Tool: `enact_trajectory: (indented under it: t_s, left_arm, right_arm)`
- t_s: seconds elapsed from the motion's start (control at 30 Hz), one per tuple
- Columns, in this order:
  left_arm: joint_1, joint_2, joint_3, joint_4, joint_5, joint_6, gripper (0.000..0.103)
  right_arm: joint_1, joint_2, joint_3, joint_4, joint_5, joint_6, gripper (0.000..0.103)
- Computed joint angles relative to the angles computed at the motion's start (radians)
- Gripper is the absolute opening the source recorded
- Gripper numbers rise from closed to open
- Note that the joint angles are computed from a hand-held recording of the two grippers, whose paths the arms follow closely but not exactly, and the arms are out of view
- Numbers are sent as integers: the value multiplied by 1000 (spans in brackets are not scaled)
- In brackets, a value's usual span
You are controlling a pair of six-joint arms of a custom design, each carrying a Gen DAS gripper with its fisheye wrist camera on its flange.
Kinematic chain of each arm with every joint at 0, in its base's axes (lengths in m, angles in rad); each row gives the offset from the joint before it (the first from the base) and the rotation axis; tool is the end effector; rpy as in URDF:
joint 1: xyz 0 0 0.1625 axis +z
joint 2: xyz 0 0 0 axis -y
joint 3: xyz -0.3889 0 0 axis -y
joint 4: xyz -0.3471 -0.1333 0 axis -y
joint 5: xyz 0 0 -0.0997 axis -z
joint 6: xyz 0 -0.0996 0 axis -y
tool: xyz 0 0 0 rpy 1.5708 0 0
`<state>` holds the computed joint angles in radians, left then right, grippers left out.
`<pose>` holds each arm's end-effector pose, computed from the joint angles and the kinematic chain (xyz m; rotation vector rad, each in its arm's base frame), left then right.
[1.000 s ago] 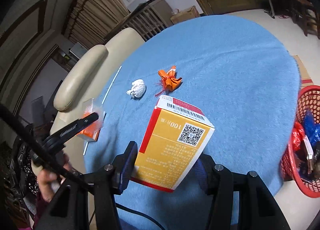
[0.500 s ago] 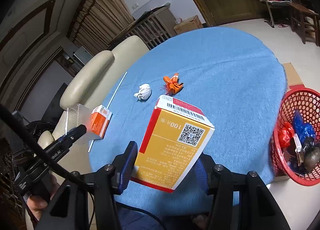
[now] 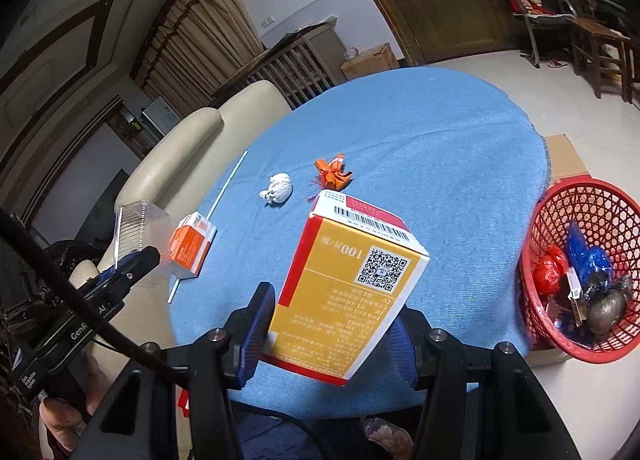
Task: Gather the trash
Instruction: 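Lift the yellow-and-red box with the right gripper while the left gripper holds the clear container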
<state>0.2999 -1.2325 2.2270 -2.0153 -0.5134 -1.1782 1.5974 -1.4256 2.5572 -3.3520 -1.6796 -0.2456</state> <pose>-0.2958 -0.3218 0.1445 0.4466 2.0983 -0.9605 0.1316 -0.3398 0.2146 0.3314 -2.8013 0.9272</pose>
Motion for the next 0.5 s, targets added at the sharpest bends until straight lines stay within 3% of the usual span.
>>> enact_trajectory:
  t_s: [0.5]
  left_arm:
    - [-8, 46, -21, 9, -10, -1, 37]
  right_arm:
    - [-40, -28, 13, 0, 24, 0, 58]
